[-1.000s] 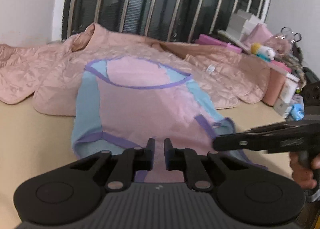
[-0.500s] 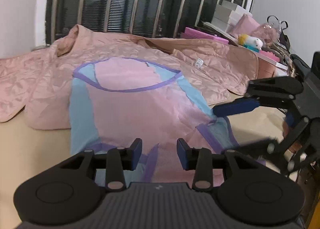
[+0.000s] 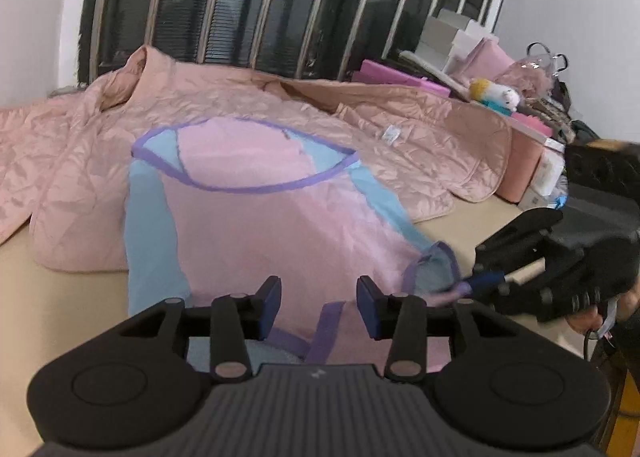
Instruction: Fold clothes
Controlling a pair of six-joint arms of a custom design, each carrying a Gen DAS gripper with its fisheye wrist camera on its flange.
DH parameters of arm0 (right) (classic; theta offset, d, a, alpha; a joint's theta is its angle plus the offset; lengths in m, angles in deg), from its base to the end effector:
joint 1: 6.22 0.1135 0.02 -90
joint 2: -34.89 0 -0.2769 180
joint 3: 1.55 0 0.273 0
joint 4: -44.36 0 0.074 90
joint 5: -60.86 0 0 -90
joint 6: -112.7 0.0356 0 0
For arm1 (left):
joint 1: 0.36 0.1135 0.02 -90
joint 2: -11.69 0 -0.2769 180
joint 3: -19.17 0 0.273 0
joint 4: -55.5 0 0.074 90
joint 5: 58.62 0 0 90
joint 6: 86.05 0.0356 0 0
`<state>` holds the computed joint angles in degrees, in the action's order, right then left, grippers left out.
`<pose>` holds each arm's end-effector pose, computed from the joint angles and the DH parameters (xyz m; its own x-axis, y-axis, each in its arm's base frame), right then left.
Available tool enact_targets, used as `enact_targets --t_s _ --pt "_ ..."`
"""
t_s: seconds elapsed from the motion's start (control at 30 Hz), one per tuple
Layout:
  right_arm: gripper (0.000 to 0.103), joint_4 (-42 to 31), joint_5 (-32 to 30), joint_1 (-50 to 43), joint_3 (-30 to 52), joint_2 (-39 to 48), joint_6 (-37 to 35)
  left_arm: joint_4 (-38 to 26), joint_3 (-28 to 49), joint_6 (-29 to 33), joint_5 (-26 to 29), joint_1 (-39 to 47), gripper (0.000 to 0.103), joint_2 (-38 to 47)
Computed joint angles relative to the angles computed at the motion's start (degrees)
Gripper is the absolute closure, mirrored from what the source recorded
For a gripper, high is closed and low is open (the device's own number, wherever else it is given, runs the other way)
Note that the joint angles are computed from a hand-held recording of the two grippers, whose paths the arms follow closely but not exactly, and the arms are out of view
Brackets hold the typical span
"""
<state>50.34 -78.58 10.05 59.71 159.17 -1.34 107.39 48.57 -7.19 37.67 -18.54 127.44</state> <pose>0.3310 0.1248 0.0175 -0.4997 -0.4218 -0.7565 -0.8569 0.3685 0.3605 0.2343 -0.0810 0.0286 -0.6040 -0.0038 -0.7970 0.2846 0.9330 -0.2201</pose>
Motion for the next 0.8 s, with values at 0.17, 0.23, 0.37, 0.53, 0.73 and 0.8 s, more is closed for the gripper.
enact_targets --t_s 0.17,0.23,0.37,0.53,0.73,0.8 --pt "0.093 6.01 10.75 2.84 3.79 4.63 11.67 0.73 -1.56 -2.29 -6.04 -2.34 0.061 -1.02" --pt "0.07 14.87 13.82 3.64 -1.1 3.31 13.66 2.7 -4.41 -3.58 -12.19 -4.48 0.059 -2.8" --pt "0.064 34.3 19.64 2.97 -16.78 -3.59 17.02 3.7 -9.23 -6.29 -26.26 -8.88 0.049 -5.27" --pt "0.065 34.58 23.02 0.81 -29.89 -11.7 17.82 -3.24 -13.52 -14.38 -33.93 -15.56 0.048 -9.18" --pt "0.066 44.28 29.19 4.41 -37.1 -7.72 19.33 -11.41 -12.93 -22.84 -37.94 -26.14 0.045 -9.05" --pt "0.068 47.62 31.07 5.62 -37.43 -5.1 21.27 -15.63 -10.21 -23.85 -40.46 -27.49 0.045 -7.62"
